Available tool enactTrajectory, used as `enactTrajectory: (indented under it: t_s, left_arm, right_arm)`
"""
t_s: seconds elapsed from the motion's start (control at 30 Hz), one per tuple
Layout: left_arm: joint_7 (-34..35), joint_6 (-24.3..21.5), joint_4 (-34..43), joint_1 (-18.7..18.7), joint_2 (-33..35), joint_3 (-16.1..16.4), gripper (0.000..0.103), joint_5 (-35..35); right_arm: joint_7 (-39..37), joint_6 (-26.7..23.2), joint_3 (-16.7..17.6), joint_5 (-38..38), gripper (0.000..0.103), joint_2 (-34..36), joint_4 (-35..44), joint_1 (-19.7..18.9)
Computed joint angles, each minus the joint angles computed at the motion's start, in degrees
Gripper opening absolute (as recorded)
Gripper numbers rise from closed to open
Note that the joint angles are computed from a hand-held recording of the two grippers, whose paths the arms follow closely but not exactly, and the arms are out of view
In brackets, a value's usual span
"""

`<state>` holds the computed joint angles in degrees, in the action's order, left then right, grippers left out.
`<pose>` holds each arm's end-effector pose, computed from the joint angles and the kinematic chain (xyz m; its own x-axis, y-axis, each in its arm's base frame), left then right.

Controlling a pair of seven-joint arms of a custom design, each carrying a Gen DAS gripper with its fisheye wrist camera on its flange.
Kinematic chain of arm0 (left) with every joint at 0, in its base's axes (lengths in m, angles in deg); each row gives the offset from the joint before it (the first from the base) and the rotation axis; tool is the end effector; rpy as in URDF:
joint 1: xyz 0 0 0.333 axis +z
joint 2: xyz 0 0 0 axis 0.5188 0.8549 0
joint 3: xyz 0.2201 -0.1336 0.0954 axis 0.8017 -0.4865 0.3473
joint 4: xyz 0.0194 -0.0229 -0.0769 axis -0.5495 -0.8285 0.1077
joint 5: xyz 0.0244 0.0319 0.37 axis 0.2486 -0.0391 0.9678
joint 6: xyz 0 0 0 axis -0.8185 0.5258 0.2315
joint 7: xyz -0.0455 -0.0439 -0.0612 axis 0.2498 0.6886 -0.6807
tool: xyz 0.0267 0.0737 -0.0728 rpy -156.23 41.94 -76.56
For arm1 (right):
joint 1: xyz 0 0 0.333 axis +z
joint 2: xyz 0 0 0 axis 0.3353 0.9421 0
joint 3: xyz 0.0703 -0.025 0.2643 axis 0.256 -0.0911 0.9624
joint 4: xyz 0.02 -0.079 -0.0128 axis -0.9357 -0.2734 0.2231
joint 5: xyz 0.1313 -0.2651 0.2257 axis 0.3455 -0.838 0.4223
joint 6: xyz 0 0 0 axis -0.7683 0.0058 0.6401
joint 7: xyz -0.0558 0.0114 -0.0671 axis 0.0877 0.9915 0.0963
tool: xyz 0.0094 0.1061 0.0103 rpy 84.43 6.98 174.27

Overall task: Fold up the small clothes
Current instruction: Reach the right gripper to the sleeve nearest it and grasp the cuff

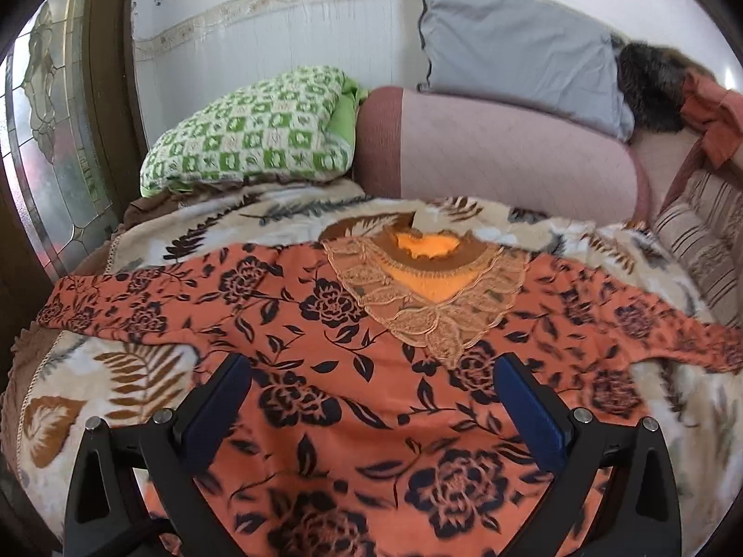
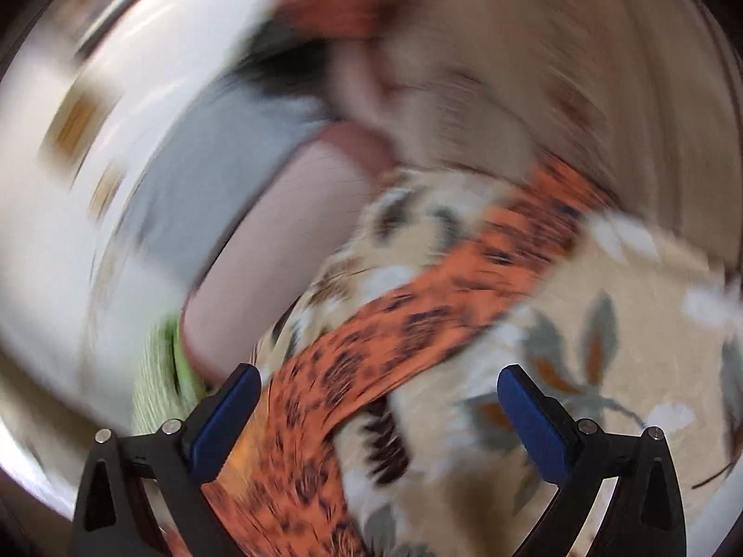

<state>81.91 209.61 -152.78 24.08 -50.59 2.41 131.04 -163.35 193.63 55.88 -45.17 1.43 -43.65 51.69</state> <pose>0.6455 -0.1533 0.4553 0.1075 -0.9940 -0.0211 -0.6477 -0.0539 -0.7600 0.5283 0.3746 0.4334 -0.4010 -0.5243 -0.7512 -0.2882 0.8506 -0.4398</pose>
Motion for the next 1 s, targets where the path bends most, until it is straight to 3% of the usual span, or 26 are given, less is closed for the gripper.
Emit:
enactTrajectory:
  t_s: [0.07, 0.13, 0.17, 0.2, 0.27, 0.33, 0.4, 0.5, 0.63, 0.73, 0.9, 1.0]
  left_arm:
    - [0.5, 0.0, 1.9, -0.3, 2.6, 0.3, 0.103, 0.7]
    - [0.3, -0.8, 4.1, -1.2, 4.9, 1.4, 0.103, 2.5]
    - [0.7, -1.0, 5.0, -1.1, 5.8, 1.4, 0.103, 2.4]
    - [1.0, -0.7, 5.8, -0.9, 6.7, 1.4, 0.103, 1.9]
    - [0.4, -0.5, 6.9, -1.4, 7.7, 2.2, 0.103, 2.6]
    - [-0.8, -0.2, 8.0, -2.2, 8.6, 3.4, 0.103, 4.4]
    - [-1.2, 0.3, 9.0, -2.2, 9.3, 3.9, 0.103, 5.2]
    - [0.0, 0.0, 10.4, -1.7, 10.5, 3.4, 0.103, 4.1]
    - [1.2, -0.7, 11.5, -1.7, 11.4, 3.4, 0.103, 3.1]
    - [1.3, -0.2, 11.0, -1.5, 11.0, 3.5, 0.103, 2.6]
    - [-0.7, 1.7, 9.1, -1.0, 9.2, 4.2, 0.103, 2.9]
    - [-1.6, 2.2, 8.0, 0.0, 8.1, 3.9, 0.103, 2.0]
  right_arm:
    - [16.1, 4.1, -2.8, -7.5, 0.093, -1.3, -4.6, -1.3]
    - [23.6, 6.3, -3.4, -11.6, 0.077, -0.6, -5.7, -3.8]
    - [26.6, 7.2, -3.7, -14.5, 0.074, 0.2, -5.1, -4.7]
    - [26.5, 7.4, -3.5, -14.7, 0.068, 1.2, -4.1, -5.4]
    - [19.8, 6.9, -3.0, -8.9, 0.064, 3.6, -1.8, -7.2]
    - [18.8, 5.3, -3.7, -6.6, 0.059, 5.5, 0.0, -7.3]
    - [11.1, 2.6, -2.5, 2.6, 0.057, 7.0, 1.1, -8.7]
    - [13.9, 2.0, -5.5, 4.0, 0.054, 8.4, 2.0, -6.9]
    - [4.5, -1.5, -5.6, 8.7, 0.032, 9.7, 4.4, -6.7]
    - [2.2, -2.5, -6.3, 9.9, 0.006, 9.8, 5.0, -6.0]
    - [-5.8, -8.1, -6.3, 9.8, 0.006, 11.0, 11.5, -3.0]
    - [-10.9, -7.7, -5.9, 9.6, 0.006, 13.1, 17.8, -1.7]
